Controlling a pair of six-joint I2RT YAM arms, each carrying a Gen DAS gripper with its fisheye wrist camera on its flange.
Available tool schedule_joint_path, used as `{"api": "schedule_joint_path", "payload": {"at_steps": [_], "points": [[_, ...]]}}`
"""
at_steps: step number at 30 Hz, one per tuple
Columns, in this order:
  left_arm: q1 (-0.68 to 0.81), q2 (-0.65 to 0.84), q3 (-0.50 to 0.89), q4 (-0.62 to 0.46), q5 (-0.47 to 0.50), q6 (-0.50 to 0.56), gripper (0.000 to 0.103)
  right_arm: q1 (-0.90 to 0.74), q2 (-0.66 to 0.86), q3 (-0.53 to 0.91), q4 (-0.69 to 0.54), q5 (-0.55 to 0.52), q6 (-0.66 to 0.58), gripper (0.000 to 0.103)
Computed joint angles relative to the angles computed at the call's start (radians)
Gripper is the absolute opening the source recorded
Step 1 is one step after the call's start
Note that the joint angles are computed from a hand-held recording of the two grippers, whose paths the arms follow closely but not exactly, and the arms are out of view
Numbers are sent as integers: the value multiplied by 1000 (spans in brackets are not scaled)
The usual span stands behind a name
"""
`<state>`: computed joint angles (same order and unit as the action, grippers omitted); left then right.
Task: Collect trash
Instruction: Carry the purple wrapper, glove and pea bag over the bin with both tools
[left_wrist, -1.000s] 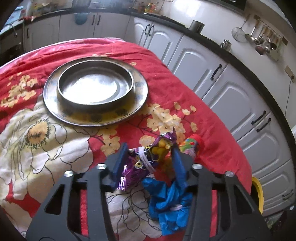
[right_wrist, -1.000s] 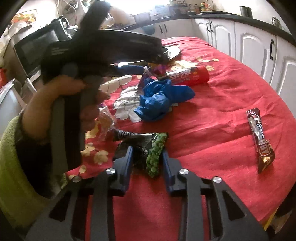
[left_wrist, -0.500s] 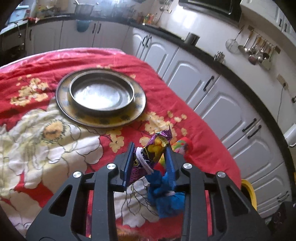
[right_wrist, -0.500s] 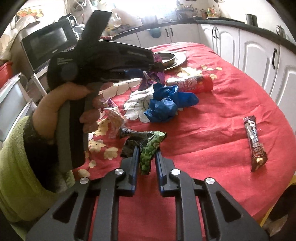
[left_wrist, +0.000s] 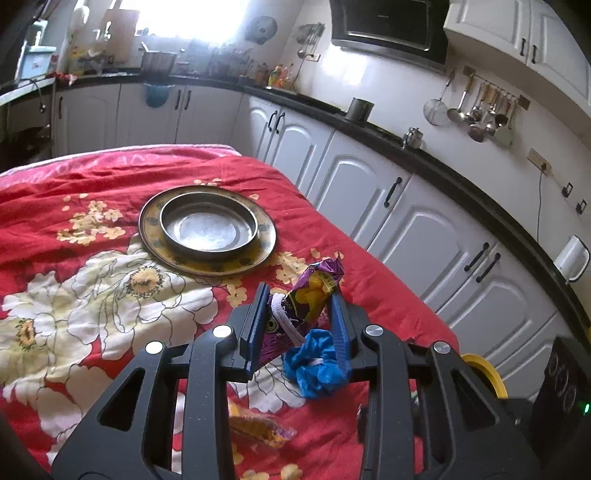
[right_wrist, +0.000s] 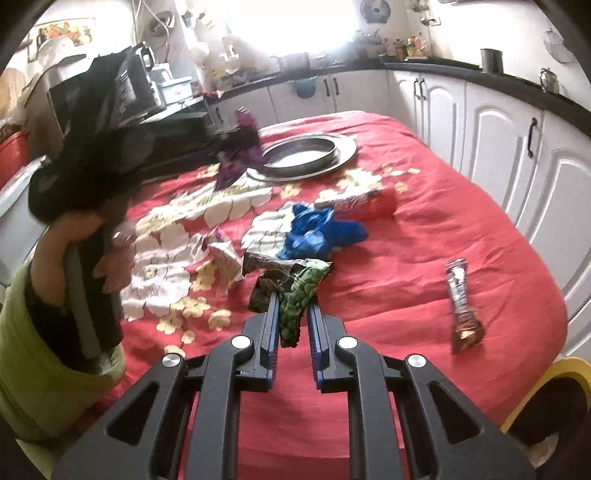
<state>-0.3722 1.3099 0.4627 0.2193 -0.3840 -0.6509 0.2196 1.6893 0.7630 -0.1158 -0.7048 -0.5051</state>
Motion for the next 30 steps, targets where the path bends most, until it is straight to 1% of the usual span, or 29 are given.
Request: {"api": "schedule_joint_path", "payload": {"at_steps": [7, 12, 23, 30], "points": [[-84, -45, -8, -19, -62, -3, 24, -56, -37, 21, -12, -25, 11, 14], [-137, -45, 6, -24, -92, -4, 24, -119, -67, 32, -29, -53, 11, 14], [-232, -9, 50, -25, -136, 5, 24, -250, -114, 60, -85, -110, -9, 14], [-299, 54, 98, -6, -149, 25, 24, -325, -132, 65, -119, -134, -38, 14]]}}
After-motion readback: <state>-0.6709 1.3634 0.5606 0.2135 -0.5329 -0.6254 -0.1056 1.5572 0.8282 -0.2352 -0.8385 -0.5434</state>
